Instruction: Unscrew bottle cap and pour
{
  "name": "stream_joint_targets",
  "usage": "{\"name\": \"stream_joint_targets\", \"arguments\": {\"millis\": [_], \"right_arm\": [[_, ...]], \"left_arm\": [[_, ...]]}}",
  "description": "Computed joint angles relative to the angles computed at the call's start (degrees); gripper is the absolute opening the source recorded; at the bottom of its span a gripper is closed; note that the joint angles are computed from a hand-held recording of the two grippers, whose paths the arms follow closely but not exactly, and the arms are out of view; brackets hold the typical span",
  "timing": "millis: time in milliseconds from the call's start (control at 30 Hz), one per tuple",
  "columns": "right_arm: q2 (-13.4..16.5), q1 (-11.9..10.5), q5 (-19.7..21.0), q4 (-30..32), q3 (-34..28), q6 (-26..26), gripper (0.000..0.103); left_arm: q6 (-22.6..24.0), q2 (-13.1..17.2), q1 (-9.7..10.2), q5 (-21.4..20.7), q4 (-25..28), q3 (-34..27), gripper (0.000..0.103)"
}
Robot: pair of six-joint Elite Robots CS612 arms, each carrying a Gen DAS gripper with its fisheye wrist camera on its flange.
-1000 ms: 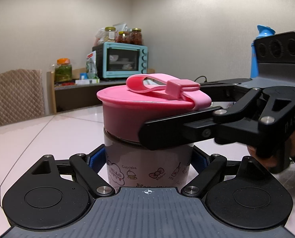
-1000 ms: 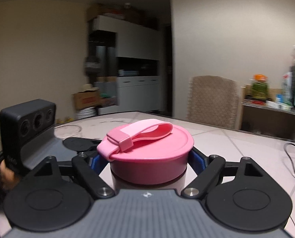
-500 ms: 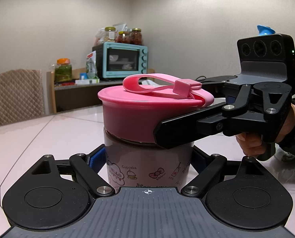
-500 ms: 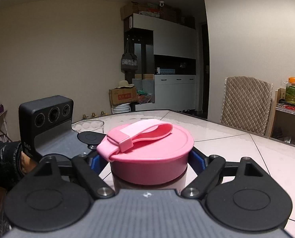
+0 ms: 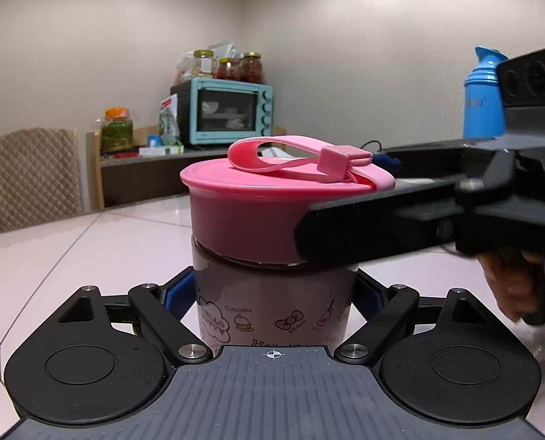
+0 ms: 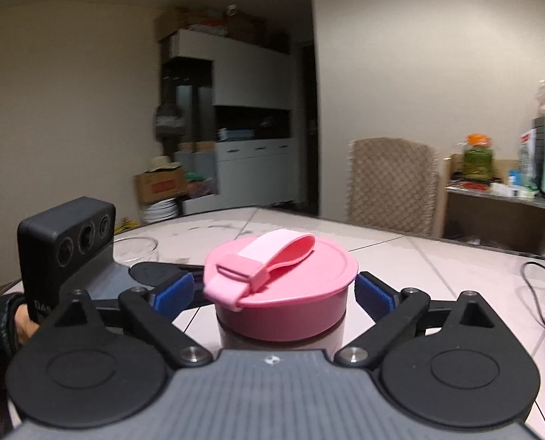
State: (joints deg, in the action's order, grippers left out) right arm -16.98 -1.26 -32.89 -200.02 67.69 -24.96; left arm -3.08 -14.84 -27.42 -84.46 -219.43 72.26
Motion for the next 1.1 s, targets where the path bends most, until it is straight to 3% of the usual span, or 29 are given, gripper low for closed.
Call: {"name": "stream_joint_targets", "arguments": {"millis": [267,700,967,1100], "right_arm": [[0.83,1.0,-7.42,-9.94,1.01,8.91,0.097],[1.45,2.21,-12.66,-11.52,0.64,14.83,0.092],[1.25,2.9,-14.56,-12.42,0.98,13.58,0.086],[1.11,2.69,-13.52,-11.63,1.05,12.03,0.085]], "left_arm": [[-0.01,0.02,0.04,-0.07,0.04,-0.06,0.09],[0.0,0.0,0.09,-0.13,0.04,-0.06,0.09],[-0.01,-0.01,0.1,-0.16,0.01,-0.02,0.09],[-0.05,-0.01,0.09,-0.16,0.05,-0.06,0.09]]}}
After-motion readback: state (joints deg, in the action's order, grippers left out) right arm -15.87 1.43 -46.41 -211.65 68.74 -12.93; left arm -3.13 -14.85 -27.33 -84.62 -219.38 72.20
